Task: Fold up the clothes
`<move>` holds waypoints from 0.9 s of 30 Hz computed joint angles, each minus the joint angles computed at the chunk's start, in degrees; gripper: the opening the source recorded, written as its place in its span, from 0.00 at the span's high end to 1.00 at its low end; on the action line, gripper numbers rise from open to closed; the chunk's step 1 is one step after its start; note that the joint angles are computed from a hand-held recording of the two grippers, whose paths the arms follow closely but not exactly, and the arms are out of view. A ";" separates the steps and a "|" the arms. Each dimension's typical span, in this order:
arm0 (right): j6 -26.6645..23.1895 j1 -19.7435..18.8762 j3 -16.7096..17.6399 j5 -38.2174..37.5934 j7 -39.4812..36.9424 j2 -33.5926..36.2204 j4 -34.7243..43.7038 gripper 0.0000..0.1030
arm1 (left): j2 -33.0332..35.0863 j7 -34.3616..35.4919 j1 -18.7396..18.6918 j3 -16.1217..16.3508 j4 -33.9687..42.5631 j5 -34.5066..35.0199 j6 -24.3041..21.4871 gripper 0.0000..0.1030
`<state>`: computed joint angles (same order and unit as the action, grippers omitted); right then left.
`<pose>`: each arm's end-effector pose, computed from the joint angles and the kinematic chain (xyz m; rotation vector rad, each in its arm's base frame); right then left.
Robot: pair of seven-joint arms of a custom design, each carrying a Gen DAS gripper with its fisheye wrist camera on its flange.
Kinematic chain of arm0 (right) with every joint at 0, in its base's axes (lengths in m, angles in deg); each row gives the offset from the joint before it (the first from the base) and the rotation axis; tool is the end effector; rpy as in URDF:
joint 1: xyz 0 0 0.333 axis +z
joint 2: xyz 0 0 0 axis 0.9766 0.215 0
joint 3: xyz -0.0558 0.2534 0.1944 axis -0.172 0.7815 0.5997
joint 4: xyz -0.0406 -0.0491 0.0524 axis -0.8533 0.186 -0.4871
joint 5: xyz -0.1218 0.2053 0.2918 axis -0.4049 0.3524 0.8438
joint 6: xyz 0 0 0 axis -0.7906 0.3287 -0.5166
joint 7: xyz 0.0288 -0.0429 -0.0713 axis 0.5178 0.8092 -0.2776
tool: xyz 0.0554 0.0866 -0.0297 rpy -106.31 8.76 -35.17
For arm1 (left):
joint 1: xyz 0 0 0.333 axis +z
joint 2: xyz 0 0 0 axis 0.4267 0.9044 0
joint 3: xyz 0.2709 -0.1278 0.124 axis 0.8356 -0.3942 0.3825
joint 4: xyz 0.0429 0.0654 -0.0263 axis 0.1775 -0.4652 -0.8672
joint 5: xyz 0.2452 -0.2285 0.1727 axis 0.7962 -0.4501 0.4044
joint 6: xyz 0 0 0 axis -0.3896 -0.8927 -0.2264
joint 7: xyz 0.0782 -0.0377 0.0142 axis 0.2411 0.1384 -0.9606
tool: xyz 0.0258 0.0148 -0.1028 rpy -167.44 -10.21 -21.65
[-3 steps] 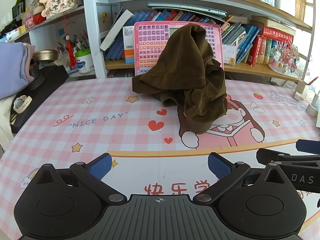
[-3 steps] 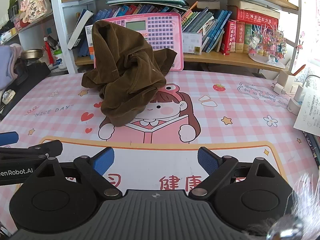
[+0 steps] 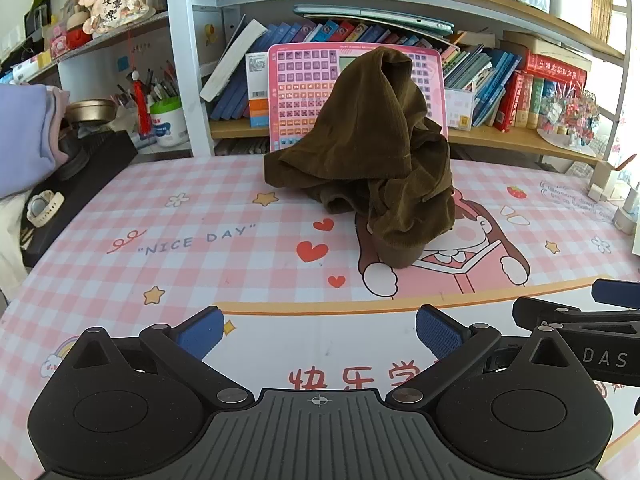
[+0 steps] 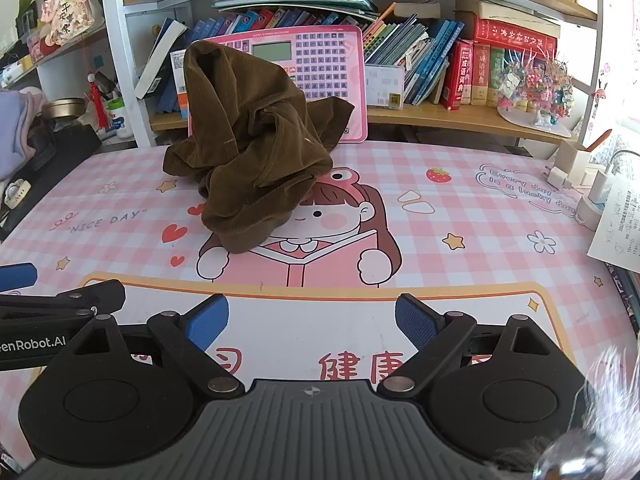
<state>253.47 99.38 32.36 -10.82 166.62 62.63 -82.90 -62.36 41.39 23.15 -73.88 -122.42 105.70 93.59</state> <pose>0.5874 0.2052 0.4931 -1.7827 1.5645 -0.6383 0.5810 -0.1108 0.4835 -1.7334 1.6542 -0.7314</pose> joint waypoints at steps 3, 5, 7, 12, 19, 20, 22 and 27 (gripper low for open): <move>0.20 -0.02 -0.02 0.29 -0.18 0.40 0.32 0.12 | 0.07 0.08 -0.02 0.00 0.06 -0.06 -0.06 0.00; 0.17 0.02 -0.05 0.64 -0.47 0.61 0.53 0.12 | 0.21 0.27 -0.02 0.00 0.24 -0.19 -0.02 0.00; 0.08 0.14 -0.17 0.80 -0.61 0.67 0.62 0.12 | 0.34 0.51 0.05 0.11 0.29 -0.26 0.17 0.00; -0.09 0.38 -0.40 0.47 -0.27 0.17 0.20 0.12 | 0.37 0.43 -0.19 0.11 0.53 -0.20 -0.26 0.00; -0.15 0.16 -0.23 0.92 -0.63 0.84 0.87 0.12 | 0.52 0.68 -0.25 0.08 0.77 -0.30 -0.47 0.00; -0.15 0.20 -0.28 0.96 -0.68 0.78 0.82 0.12 | 0.58 0.79 -0.24 0.08 0.83 -0.38 -0.48 0.00; -0.19 0.16 -0.23 1.20 -0.92 0.73 0.79 0.12 | 0.70 0.80 -0.29 0.13 0.96 -0.35 -0.53 0.00; -0.10 0.07 -0.18 1.74 -1.41 0.89 0.93 0.12 | 0.89 0.78 -0.42 0.20 1.24 -0.25 -0.74 0.00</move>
